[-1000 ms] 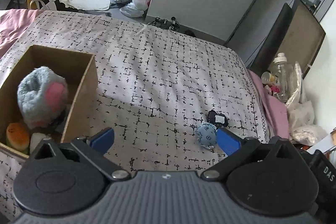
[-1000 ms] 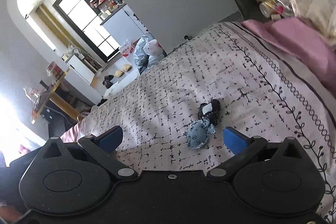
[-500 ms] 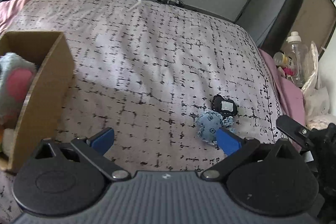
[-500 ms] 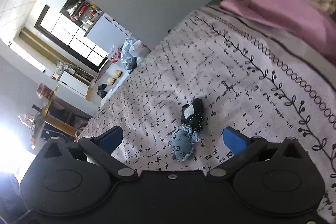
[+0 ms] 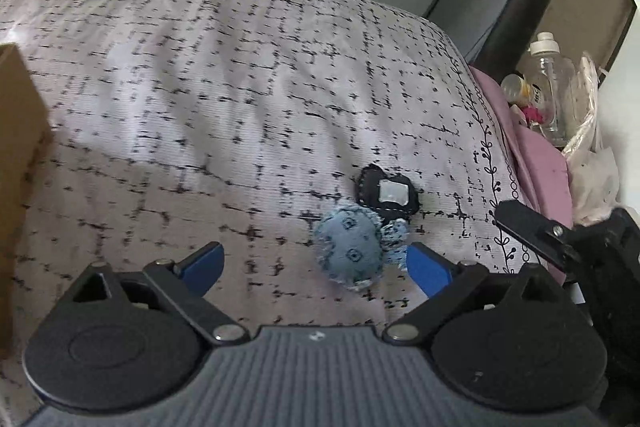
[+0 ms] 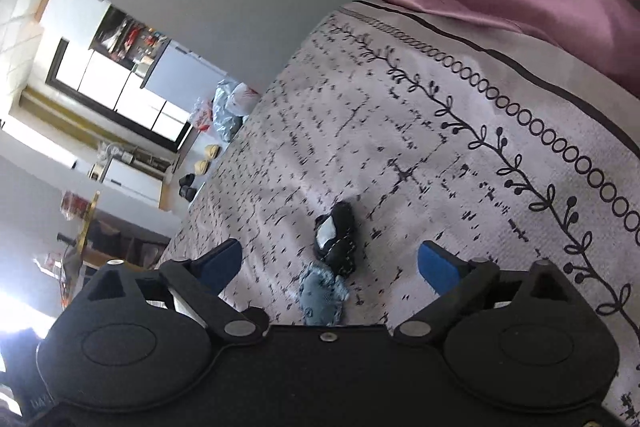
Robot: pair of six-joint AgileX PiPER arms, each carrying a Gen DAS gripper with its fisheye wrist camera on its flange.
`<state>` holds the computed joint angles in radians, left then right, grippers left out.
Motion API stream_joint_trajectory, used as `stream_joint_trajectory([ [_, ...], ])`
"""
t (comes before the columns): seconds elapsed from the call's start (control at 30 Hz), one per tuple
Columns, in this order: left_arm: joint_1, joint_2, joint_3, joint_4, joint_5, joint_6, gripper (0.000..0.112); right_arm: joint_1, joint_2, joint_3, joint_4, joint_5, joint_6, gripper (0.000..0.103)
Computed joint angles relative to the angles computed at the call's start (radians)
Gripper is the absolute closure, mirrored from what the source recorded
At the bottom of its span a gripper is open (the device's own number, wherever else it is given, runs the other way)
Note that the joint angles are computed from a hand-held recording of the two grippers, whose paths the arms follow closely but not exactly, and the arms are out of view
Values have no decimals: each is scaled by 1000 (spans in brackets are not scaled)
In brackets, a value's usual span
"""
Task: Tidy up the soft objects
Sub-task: 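Grasp the blue denim plush with left tool while right tool grasps the black-and-white plush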
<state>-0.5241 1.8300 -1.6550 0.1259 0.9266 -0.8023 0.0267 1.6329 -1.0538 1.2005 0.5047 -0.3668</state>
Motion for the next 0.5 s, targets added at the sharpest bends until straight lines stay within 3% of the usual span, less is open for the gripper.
stream_joint_trajectory([
  [0.3,-3,124,-91,-44,-7,4,36,8,102,-56,53,24,-50,22],
  [0.43,4,150,-109,-42,11,-30,80,16,147,-90,53,33,-45,23],
  [0.5,14,146,-103,-47,5,-38,83,22,170,-110,55,35,-39,24],
])
